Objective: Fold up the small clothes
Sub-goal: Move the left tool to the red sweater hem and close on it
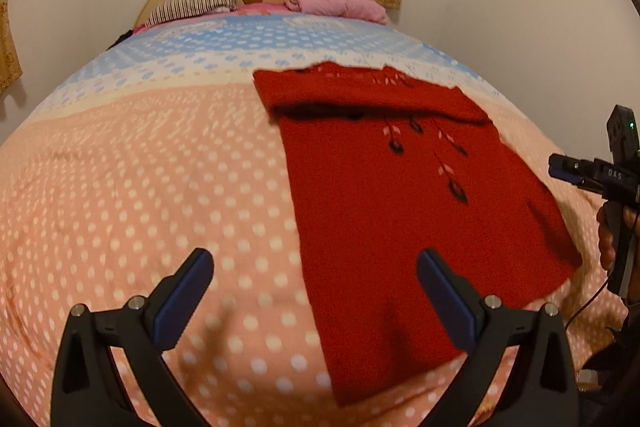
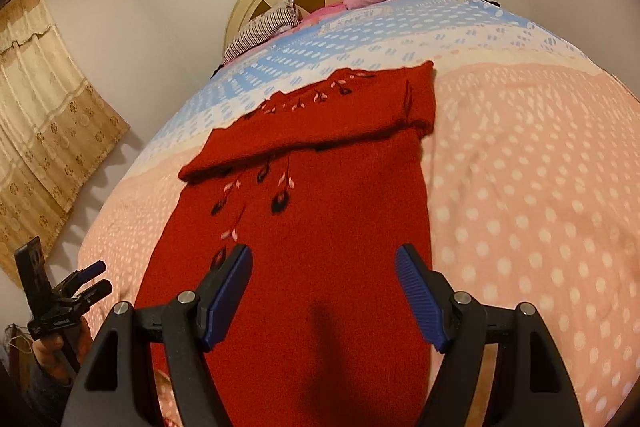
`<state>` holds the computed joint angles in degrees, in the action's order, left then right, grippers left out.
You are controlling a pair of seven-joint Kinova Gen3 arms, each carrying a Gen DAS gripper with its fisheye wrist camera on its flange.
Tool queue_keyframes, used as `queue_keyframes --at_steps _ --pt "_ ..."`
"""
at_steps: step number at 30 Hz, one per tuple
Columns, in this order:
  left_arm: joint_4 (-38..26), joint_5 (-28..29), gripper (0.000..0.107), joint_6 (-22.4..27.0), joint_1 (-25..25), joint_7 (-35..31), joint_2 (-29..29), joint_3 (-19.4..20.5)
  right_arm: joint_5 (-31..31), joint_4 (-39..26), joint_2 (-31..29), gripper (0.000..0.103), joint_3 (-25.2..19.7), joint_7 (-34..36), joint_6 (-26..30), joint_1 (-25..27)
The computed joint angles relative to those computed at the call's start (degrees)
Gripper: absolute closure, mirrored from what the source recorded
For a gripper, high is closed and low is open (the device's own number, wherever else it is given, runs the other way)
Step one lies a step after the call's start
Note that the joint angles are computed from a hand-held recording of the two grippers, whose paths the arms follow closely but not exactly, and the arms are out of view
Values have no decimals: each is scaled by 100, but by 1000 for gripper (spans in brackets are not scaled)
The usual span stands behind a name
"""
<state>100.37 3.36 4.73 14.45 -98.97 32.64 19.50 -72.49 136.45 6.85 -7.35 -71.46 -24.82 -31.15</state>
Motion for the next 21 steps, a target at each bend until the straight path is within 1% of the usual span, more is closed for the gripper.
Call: queue_keyframes --at_steps 4,6,8,10,13,14,15,17,19,20,21 --pt "122 9 4 60 -14 -3 3 48 -287 119 -55 28 -136 91 -122 -168" --pt "180 41 4 108 -131 -20 9 180 -407 181 -90 28 -220 91 -200 -245" --pt "254 100 4 131 -332 -70 30 406 -493 239 -125 28 -315 61 -251 -321" --pt "304 185 5 208 -698 -175 119 823 -599 275 -133 28 -403 74 -346 -410" --pt "297 421 12 395 -1296 -449 366 1496 -798 369 -147 28 -571 81 -602 -612" --pt "267 480 17 494 -1406 -477 448 1612 -854 412 -144 28 -629 57 -703 -685" --pt "241 585 23 570 -1491 -538 523 1695 -879 468 -132 28 -693 -25 -817 -765" --pt "255 795 25 585 -1615 -669 624 1827 -872 551 -76 28 -766 -202 -985 -894" --pt "327 900 25 492 -1602 -753 592 1830 -919 625 -28 28 -800 -277 -1088 -1008" --pt "341 943 28 495 -1602 -781 586 1842 -914 653 -19 28 -798 -332 -1109 -1041" --pt "373 987 33 469 -1610 -809 580 1867 -868 715 -4 28 -813 -481 -1164 -1084"
